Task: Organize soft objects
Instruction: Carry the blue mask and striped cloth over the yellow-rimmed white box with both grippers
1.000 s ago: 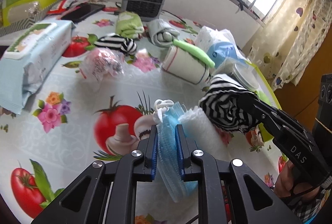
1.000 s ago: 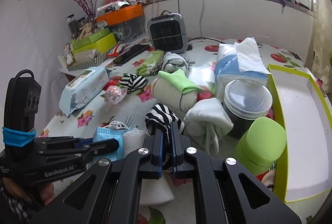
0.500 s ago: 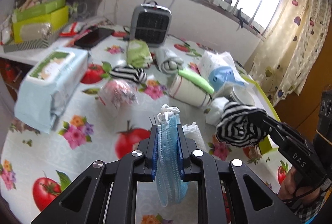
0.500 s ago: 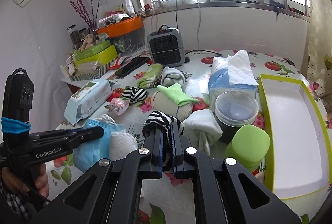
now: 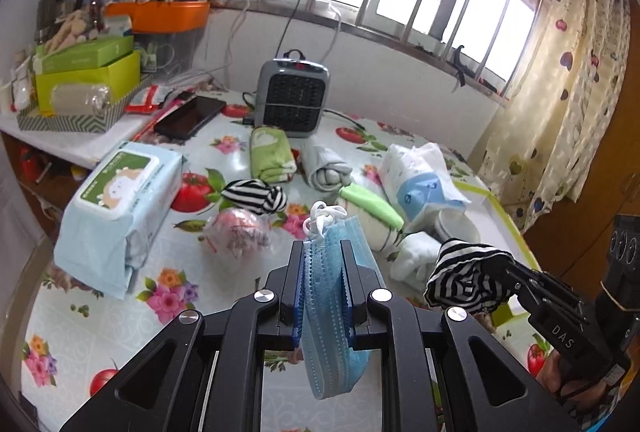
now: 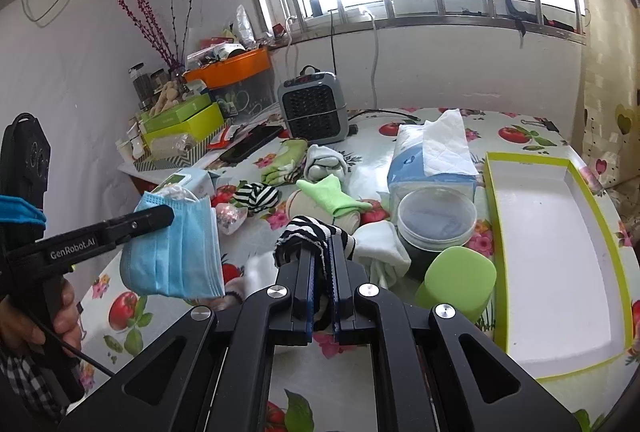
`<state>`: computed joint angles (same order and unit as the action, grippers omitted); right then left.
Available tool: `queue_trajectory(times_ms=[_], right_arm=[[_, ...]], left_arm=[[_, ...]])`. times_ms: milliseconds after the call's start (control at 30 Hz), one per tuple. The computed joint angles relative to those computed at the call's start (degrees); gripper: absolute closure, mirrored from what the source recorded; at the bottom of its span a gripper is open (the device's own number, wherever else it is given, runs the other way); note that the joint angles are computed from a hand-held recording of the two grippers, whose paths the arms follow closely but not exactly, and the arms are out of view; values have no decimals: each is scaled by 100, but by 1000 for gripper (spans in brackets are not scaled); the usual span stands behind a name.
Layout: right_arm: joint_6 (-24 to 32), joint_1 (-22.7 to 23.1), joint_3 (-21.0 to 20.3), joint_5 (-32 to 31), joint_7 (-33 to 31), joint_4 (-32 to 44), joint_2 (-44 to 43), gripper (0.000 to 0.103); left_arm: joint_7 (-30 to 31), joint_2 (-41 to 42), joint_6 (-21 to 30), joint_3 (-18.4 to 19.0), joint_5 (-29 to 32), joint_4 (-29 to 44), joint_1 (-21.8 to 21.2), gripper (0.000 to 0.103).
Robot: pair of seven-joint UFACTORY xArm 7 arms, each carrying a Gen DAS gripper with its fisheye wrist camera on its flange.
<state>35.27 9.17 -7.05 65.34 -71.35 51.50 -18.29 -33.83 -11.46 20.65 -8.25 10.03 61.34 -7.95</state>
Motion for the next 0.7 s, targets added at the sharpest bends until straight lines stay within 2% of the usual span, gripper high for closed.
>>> queue_trajectory(times_ms=[267, 700], right_arm=[[2, -83, -92, 51, 7, 19, -70, 97], [-129, -371, -337, 6, 97, 157, -60, 97]], left_arm=[[584, 246, 4, 70, -605, 278, -344, 89], [1201, 997, 153, -39, -1038, 1236, -755, 89]])
